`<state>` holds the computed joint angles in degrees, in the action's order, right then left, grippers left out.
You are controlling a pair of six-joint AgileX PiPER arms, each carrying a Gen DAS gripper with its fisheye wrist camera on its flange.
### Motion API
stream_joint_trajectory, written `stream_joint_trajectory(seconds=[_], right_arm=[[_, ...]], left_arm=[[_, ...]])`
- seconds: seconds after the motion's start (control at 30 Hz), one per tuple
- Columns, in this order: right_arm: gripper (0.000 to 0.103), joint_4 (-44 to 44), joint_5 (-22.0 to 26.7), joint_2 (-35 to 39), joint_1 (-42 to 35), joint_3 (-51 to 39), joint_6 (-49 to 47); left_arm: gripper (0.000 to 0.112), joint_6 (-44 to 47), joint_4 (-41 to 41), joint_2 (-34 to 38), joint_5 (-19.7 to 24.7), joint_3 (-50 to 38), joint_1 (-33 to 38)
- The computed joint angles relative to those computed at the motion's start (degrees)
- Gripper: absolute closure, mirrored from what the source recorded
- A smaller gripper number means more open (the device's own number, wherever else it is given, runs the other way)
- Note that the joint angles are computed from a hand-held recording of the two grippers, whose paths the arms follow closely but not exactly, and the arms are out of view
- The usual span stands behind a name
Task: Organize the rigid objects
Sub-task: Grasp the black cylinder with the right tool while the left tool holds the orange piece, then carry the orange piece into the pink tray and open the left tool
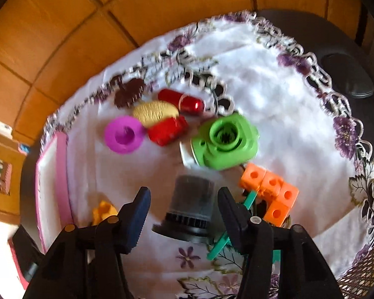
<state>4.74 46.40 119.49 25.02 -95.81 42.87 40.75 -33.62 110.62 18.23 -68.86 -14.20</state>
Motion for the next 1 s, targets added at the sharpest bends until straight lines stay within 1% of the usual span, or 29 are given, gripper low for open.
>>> stream_joint_trajectory(seconds=[0.07,0.1,0.17,0.27,0.33,0.4,0.5,0.53,0.6,0.7,0.77,0.83,1.0], right_arm=[[0.058,0.3,1.4,2.7,0.0,-2.3,-1.9],[0.059,1.4,2.2,4.5,0.2,-3.8,-3.9],[0.06,-1.3,5.3,6.9,1.8,-7.9,-4.8],[0.059,-2.9,8.4,9.2,3.2,-11.2,-6.0],[0.059,-2.7,8.1,9.0,3.0,-10.9,-5.9],[0.059,-2.0,7.6,8.8,2.6,-10.3,-6.4],[0.059,-2.8,8.6,8.9,2.6,-10.7,-6.8],[0.059,-3.3,9.5,9.4,3.0,-12.0,-6.3],[0.059,-3.7,9.7,9.5,3.2,-12.3,-6.4],[0.059,-6.4,12.2,11.5,4.7,-15.9,-5.9],[0.059,-9.3,14.7,13.3,6.1,-19.2,-5.9],[0.059,-11.6,16.5,14.3,7.3,-21.3,-5.9],[0.06,-13.5,18.2,16.6,9.1,-26.0,-7.5]], left_arm=[[0.085,0.9,-0.1,0.1,0.9,-0.5,0.3],[0.085,1.8,-0.6,0.0,0.6,-0.2,0.3],[0.085,2.6,-0.9,-0.3,-0.3,0.5,0.3],[0.085,2.7,-0.9,-0.7,-0.8,1.2,0.5],[0.085,2.7,-0.9,-1.2,-1.1,1.8,0.5],[0.086,4.5,-3.3,-1.4,-0.4,1.9,1.1],[0.086,8.3,-8.2,-1.9,2.4,1.7,2.8],[0.086,11.4,-11.3,-2.6,3.1,2.2,3.3],[0.086,15.8,-15.6,-4.6,3.6,3.6,4.0],[0.086,22.6,-22.6,-8.2,5.8,5.3,6.0],[0.086,23.2,-24.1,-10.7,8.2,5.8,8.3],[0.086,24.1,-26.5,-13.3,11.7,6.0,12.0],[0.086,21.3,-27.5,-17.2,16.9,4.4,19.8]])
